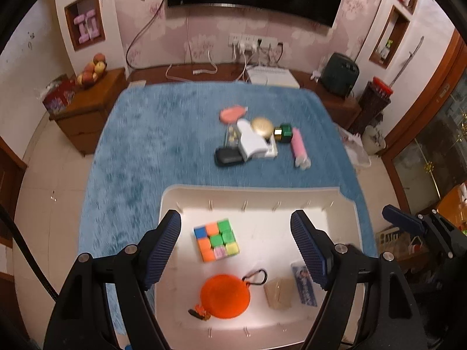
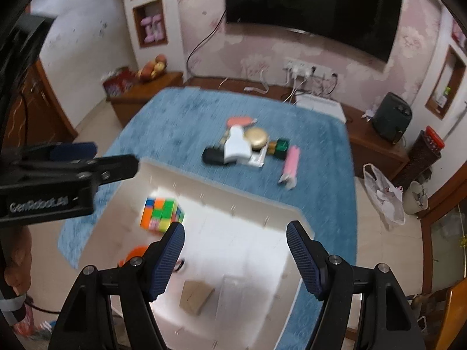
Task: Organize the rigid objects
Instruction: 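Reach both tools back to the objects and grasp the pink hair roller with right tool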
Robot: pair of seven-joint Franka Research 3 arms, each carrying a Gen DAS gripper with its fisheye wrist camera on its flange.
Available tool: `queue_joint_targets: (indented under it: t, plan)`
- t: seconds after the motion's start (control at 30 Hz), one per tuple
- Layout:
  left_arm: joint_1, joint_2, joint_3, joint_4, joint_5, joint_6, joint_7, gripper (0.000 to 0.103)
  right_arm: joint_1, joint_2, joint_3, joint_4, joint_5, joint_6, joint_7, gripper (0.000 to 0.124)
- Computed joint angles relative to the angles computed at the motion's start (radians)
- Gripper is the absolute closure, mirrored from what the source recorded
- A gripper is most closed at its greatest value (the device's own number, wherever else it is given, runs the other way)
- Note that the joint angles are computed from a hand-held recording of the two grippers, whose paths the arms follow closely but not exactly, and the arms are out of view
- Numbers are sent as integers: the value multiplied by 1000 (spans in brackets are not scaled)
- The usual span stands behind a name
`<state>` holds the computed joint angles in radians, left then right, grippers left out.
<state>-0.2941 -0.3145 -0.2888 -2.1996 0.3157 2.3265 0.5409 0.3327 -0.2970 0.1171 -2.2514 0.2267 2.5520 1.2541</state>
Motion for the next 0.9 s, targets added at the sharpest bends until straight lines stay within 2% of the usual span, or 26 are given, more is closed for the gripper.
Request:
queue_joint_targets:
  t: [0.3,0.53,0.73,0.9]
  plan:
    - [34,22,9,88,54,-18,19,23,-31,98,-13,133,-16,12,55,51]
    - [52,87,23,167,66,-34,54,23,-50,207,-31,266,-33,-17,105,51]
    - [67,154,37,242,84,-42,94,23,-66,325,-52,405,-40,-69,160,51]
    - [76,218,56,290,61,-29,134,23,-73,441,-65,544,-31,-144,207,51]
